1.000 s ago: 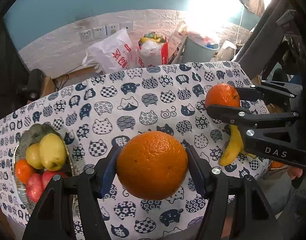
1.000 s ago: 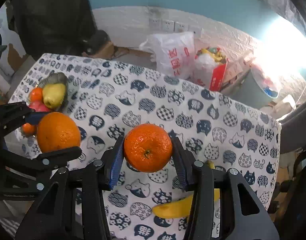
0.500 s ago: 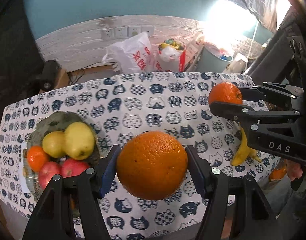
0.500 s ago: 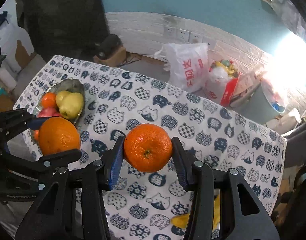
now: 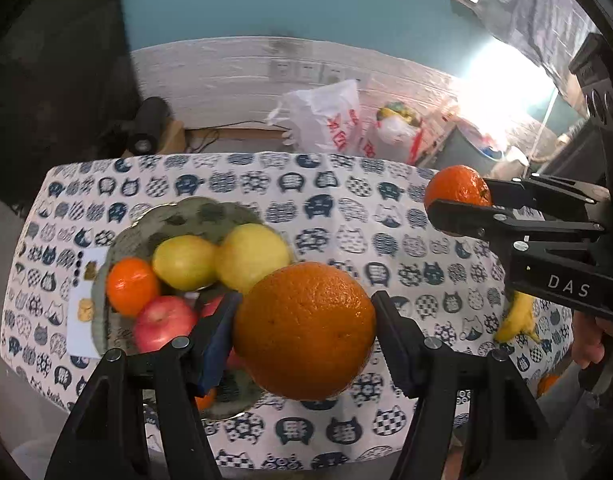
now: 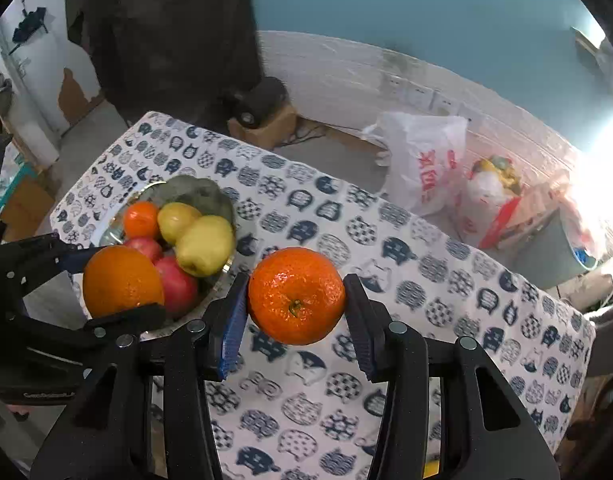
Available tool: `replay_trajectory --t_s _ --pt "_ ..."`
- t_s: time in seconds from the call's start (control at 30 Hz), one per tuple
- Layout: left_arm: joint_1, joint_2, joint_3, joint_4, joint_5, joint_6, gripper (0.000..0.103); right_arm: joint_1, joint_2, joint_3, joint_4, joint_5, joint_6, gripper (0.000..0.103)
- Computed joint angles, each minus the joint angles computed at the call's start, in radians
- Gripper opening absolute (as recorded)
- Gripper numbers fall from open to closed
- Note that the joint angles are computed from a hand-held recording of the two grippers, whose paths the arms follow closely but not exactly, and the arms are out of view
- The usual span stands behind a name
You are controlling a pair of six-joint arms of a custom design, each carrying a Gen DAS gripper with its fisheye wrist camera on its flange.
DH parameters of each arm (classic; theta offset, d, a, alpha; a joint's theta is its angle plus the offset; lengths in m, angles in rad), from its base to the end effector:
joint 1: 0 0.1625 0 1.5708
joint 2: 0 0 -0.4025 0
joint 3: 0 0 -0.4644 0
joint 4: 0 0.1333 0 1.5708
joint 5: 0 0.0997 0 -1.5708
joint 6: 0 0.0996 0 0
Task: Organize fruits
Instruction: 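Lift and carry both oranges toward the glass plate, then lower both oranges onto the plate and open both tools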
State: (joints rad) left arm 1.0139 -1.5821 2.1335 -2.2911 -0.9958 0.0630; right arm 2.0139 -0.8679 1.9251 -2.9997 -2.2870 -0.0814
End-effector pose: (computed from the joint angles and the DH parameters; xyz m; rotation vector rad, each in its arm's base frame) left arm -0.1069 -0.5264 0.2560 0.7299 2.4921 -0.4007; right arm 0.3223 -0.5206 0.0313 0.4656 -2.3951 0.6140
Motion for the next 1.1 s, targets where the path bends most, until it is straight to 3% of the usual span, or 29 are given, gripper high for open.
replay_trajectory --t_s 0.83,1.1 --pt "0.196 -0.03 -0.075 -0.035 0.065 0.005 0.067 0.005 0.28 -0.32 0.154 0.116 0.001 0.046" --pt "0.253 -0.005 -0.104 0.004 0.04 -0.027 0.067 0.007 0.324 -0.371 0.194 0.134 0.003 0.046"
